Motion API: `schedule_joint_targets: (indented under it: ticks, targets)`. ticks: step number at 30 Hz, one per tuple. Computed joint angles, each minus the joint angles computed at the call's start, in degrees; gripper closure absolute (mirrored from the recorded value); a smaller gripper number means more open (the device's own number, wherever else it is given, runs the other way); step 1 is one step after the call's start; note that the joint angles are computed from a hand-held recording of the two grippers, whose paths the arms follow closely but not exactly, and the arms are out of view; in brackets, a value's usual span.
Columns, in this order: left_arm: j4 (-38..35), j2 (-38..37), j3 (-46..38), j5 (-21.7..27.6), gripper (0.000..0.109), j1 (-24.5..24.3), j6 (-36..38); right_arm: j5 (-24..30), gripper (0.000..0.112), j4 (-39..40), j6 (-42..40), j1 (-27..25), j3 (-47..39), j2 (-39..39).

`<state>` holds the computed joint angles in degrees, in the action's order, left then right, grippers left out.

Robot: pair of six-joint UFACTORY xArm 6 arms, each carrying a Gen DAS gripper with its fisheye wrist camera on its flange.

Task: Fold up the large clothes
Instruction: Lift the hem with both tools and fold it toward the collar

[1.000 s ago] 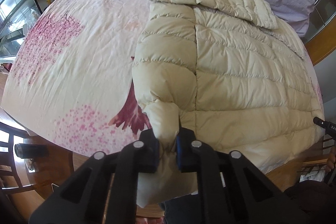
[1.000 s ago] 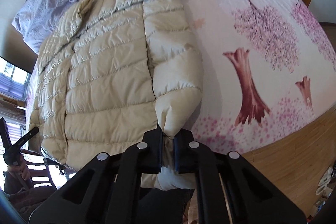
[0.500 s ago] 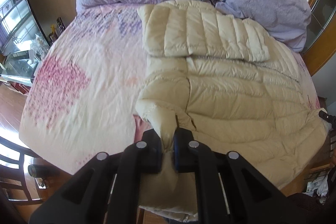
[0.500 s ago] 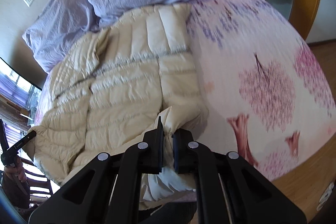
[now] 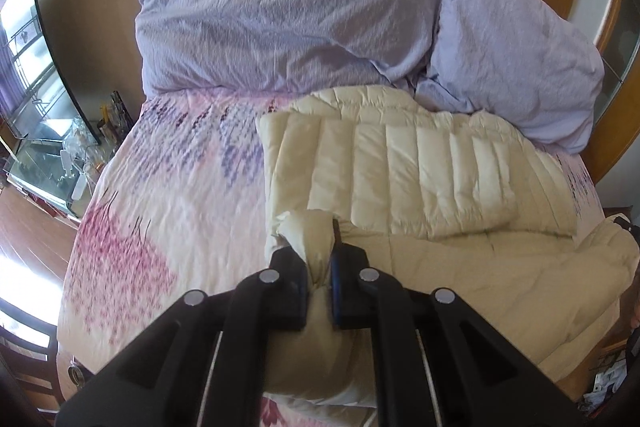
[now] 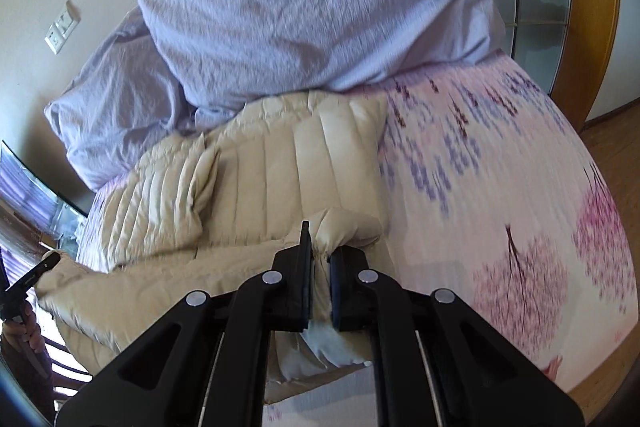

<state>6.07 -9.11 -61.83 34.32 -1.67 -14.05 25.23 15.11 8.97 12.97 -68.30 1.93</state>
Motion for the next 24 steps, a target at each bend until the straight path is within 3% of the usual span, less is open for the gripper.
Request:
schedule_joint_targets:
  ticks: [11,24]
  targets:
    - [0.4,16.1,-16.9,2.9,0.100,0.8,-2.6,2.7,0.105,-4.8,5.2,-1.3,-18.5,14.8]
    - [-4.3,28.1,-31.9,10.2,0.099,2.2,-4.4,15.0,0.103,-8.9,12.1,-1.4,-41.8,30.8]
